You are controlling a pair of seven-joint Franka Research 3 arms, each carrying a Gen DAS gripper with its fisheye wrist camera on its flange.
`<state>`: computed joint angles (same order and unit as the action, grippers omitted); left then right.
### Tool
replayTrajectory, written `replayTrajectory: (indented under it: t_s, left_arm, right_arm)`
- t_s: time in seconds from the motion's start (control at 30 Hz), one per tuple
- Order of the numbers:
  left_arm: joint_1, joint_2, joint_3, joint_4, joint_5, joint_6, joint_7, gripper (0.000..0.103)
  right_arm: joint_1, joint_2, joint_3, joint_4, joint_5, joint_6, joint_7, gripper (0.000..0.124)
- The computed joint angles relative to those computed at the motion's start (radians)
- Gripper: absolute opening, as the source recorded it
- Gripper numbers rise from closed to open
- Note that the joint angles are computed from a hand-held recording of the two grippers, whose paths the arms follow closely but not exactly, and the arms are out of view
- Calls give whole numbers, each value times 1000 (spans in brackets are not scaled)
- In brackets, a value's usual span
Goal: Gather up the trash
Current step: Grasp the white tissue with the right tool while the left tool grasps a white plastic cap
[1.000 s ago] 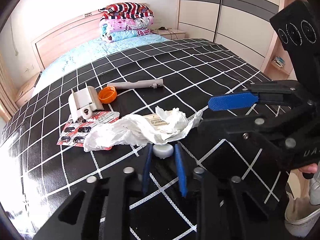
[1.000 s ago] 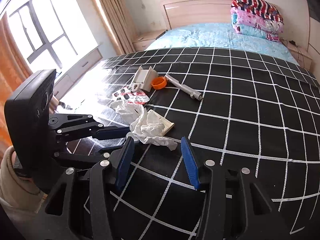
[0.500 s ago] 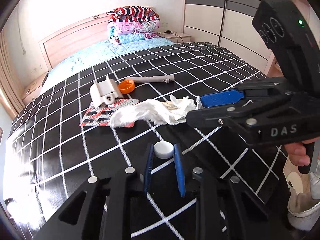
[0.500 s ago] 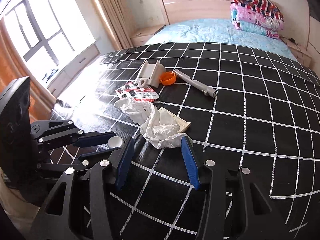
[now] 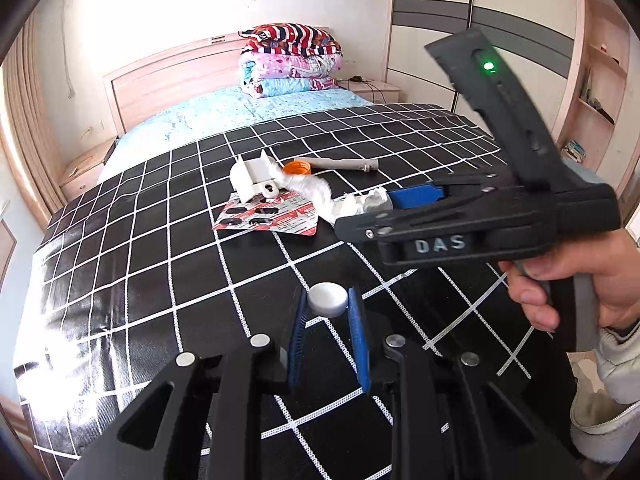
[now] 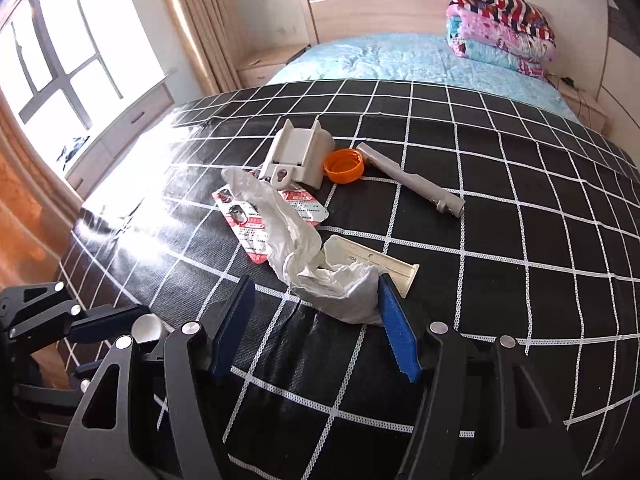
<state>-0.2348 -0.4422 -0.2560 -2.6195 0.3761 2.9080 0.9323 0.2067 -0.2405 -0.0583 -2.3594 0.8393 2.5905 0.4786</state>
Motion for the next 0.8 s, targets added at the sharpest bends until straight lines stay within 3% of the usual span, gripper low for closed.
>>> replayTrajectory:
  t_s: [0.1,0.27,0.8]
  left_arm:
    - [-3,-15,4,-12,-3,2,0,21]
    - [-3,-30,4,-20,-3,3,1,21]
    - [-20,-76,-30,-28,7,0,-29,21]
  right_arm:
    - [5,7,11,-4,2,49,2,62]
    - [7,6,-2,-7,11,57,2,27]
    - [-16,-134,-55,-68,82,-43,-109,19]
